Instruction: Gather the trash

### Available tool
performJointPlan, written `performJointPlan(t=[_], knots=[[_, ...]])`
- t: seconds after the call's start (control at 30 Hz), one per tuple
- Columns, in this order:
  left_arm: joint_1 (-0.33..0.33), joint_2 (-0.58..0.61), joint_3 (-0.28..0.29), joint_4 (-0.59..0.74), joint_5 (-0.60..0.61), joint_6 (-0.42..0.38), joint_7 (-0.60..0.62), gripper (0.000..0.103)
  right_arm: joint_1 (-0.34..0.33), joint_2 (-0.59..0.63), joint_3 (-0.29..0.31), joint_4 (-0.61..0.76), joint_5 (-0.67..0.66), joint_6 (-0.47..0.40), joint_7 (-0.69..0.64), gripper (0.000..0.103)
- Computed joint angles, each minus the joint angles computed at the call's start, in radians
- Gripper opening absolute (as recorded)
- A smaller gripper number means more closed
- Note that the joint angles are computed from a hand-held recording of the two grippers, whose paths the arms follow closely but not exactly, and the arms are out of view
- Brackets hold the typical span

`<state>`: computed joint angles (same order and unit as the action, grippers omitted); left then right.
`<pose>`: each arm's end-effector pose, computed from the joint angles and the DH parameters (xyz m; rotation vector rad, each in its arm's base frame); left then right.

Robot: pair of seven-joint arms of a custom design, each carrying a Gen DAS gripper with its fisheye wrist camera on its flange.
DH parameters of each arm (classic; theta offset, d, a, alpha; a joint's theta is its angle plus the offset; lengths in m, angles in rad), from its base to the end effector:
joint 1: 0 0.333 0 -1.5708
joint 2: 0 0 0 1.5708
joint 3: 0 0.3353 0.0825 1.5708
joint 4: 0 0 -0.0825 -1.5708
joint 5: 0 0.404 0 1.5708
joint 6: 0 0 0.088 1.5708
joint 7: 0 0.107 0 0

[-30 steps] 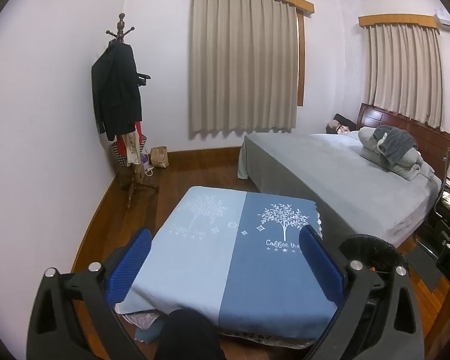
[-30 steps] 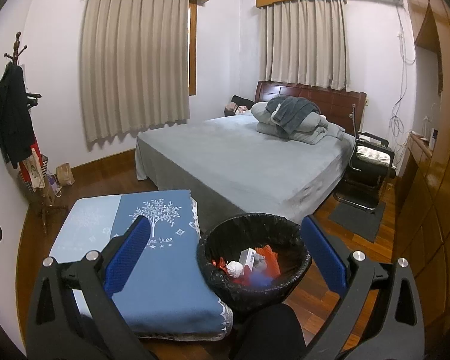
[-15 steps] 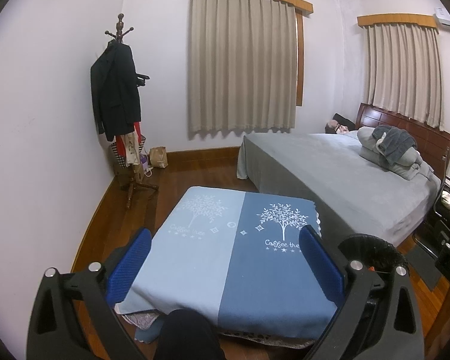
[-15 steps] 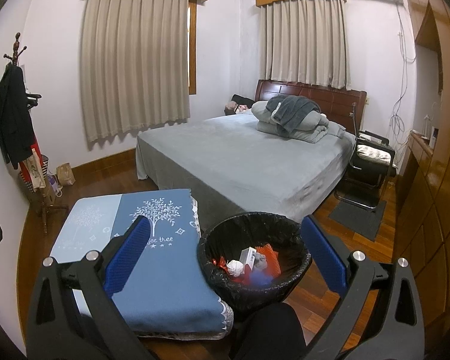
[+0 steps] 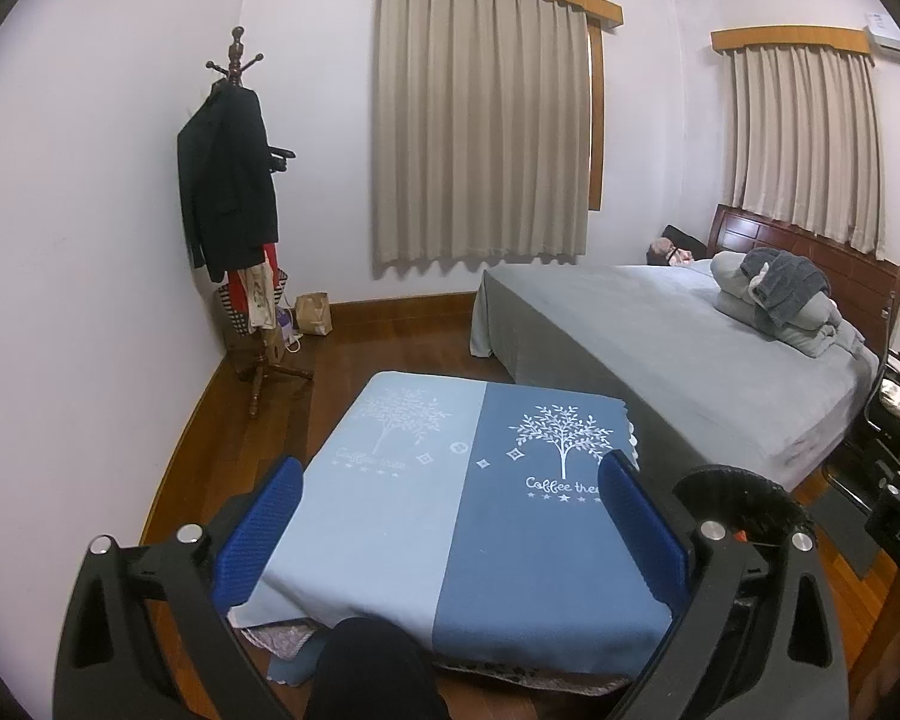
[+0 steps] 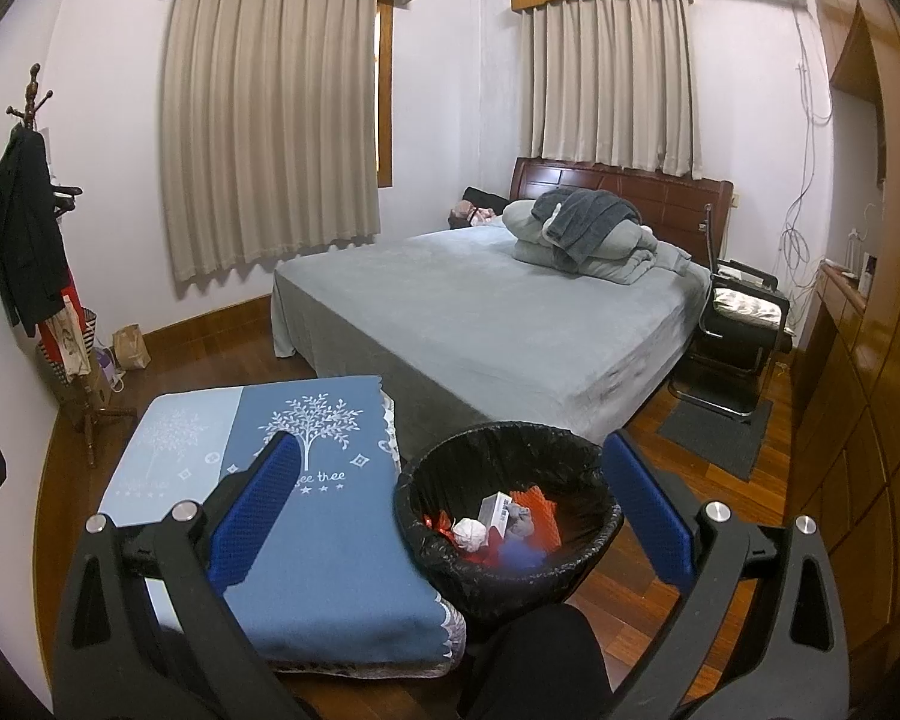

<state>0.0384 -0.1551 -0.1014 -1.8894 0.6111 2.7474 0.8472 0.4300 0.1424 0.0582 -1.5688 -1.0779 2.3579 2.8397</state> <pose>0.5753 -0.0645 0.7027 -1.6799 1.3572 -0.8426 0.6043 0.3043 0.6529 -1.3821 1.7525 -1.1287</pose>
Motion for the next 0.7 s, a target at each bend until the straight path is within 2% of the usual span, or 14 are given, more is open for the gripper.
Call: performJointPlan(t=[0.7], knots=[[-0.001, -0.002, -0.001, -0.001, -0.001, -0.002, 0.002, 0.097, -0.002, -0.005, -0.001, -0.013, 0.002, 0.006, 0.002, 0.098]])
